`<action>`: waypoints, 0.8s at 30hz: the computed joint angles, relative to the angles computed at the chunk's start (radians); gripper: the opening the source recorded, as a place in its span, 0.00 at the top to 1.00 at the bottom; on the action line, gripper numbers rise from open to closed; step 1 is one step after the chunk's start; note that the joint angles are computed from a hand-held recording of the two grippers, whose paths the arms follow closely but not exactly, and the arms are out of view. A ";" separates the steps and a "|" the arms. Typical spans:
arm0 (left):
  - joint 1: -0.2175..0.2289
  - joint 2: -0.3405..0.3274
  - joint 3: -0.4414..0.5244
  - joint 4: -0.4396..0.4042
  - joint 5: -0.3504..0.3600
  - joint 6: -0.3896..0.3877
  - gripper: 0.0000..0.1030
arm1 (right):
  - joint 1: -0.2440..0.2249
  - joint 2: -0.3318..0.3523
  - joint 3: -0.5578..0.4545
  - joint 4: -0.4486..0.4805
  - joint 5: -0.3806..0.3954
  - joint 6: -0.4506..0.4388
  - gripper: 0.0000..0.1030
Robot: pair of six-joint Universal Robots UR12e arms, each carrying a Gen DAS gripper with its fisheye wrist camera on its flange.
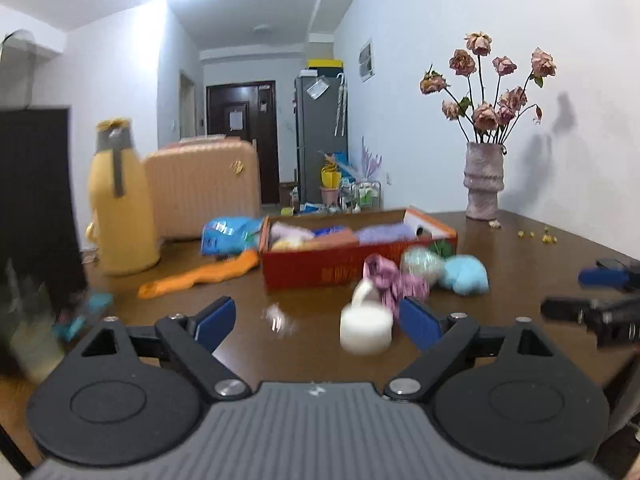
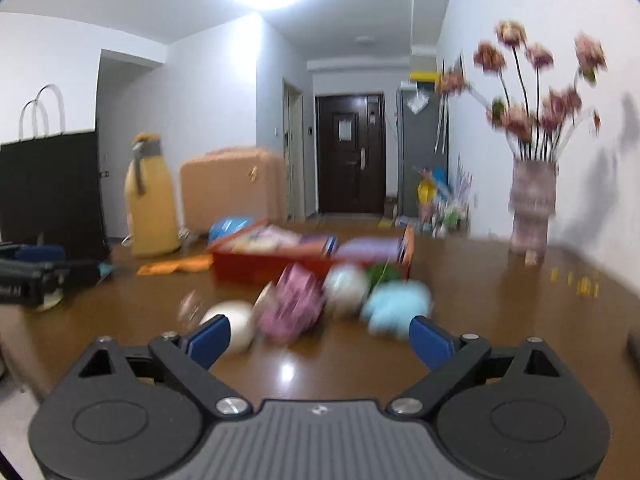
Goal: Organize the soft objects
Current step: 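Withdraw both grippers from the box back over the table, then close both grippers on the pink satin scrunchie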
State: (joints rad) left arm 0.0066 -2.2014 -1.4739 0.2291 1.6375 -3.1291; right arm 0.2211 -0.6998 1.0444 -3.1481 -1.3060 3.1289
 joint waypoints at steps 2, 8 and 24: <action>0.007 0.025 -0.054 0.021 -0.023 -0.008 0.12 | 0.002 -0.036 0.085 -0.014 0.028 0.032 0.07; 0.012 0.034 -0.068 0.036 0.008 -0.017 0.11 | 0.012 -0.070 0.158 -0.025 0.025 -0.011 0.07; 0.028 -0.075 0.129 -0.210 -0.141 -0.070 0.27 | 0.003 0.042 -0.059 0.175 0.032 0.087 0.27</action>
